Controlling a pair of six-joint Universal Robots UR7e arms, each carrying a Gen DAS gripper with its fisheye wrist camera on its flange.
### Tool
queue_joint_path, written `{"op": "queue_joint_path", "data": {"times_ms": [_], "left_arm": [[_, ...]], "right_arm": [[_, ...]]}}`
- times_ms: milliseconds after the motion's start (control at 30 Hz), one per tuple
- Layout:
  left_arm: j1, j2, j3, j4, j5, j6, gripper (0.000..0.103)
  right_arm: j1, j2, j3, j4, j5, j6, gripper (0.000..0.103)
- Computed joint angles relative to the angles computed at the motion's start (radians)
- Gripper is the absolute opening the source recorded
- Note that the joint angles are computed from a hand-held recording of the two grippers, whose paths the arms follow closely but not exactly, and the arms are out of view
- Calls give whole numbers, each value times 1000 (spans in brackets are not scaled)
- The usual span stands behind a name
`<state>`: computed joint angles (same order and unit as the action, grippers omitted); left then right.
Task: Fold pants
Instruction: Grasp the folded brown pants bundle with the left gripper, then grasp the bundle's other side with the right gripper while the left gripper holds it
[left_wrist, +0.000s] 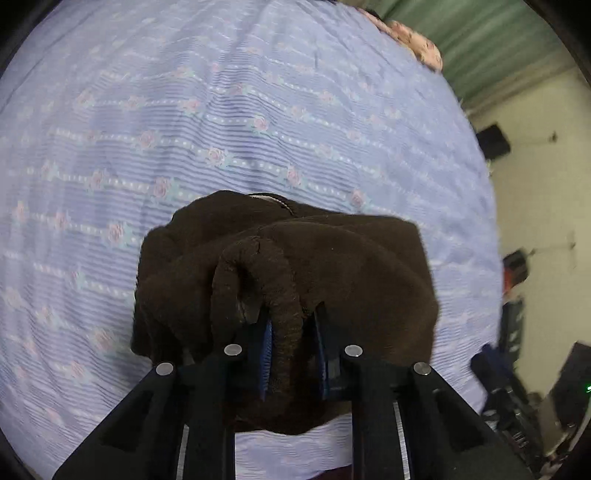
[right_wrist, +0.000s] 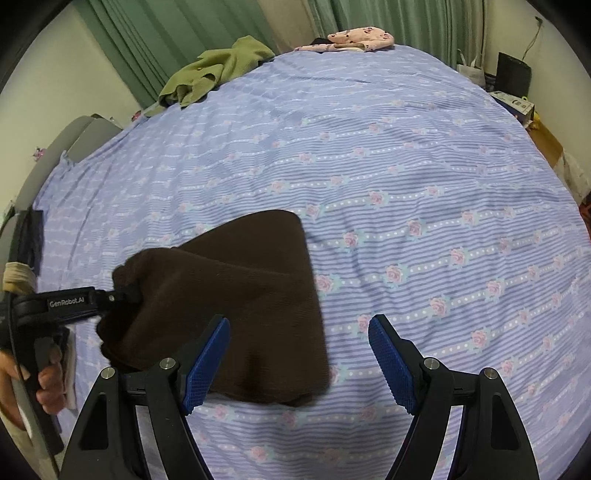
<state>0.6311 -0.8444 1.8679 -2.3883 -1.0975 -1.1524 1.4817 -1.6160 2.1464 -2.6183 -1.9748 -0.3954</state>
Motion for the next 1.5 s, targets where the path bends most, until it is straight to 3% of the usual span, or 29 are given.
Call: {"op": "queue_joint_path", "data": {"times_ms": [167,267,433,533,633,733,967,1100,1200,1267,1333,1500], "left_arm": [[-86,-92,93,-86,44,-26,19],[-125,-139,121,-29,74,-68,19],[-126,-166,147,74,102,-125,20],[-102,-155,162,87,73,-140,23],[-93,-138,173,98,72,-159,32],[-91,-129,161,175,96,-213,64],[-52,-129,236,40,73,-201,71],[-31,-131,301,-129,35,-213,69],[-28,-130,325,-194,20,-222,60],[-37,-133,320,-181,22,-213,45],[-62,-141,299,-134,41,-190,37],[-133,-121,188,43,152,-72,34]], "right_arm": [[19,-34,18,22,20,-4,78],[32,-49,31,23,24,-13,78],[50,-60,50,38,25,-17,78],[62,-56,60,32,12,-35,78],[64,-52,63,35,8,-35,78],[60,-46,60,39,6,-35,78],[53,-28,58,35,-10,-49,78],[55,-6,62,17,-34,-67,78],[53,10,61,19,-39,-67,78],[50,18,61,19,-37,-63,78],[44,19,61,21,-32,-60,78],[15,10,58,32,-29,-37,78]]}}
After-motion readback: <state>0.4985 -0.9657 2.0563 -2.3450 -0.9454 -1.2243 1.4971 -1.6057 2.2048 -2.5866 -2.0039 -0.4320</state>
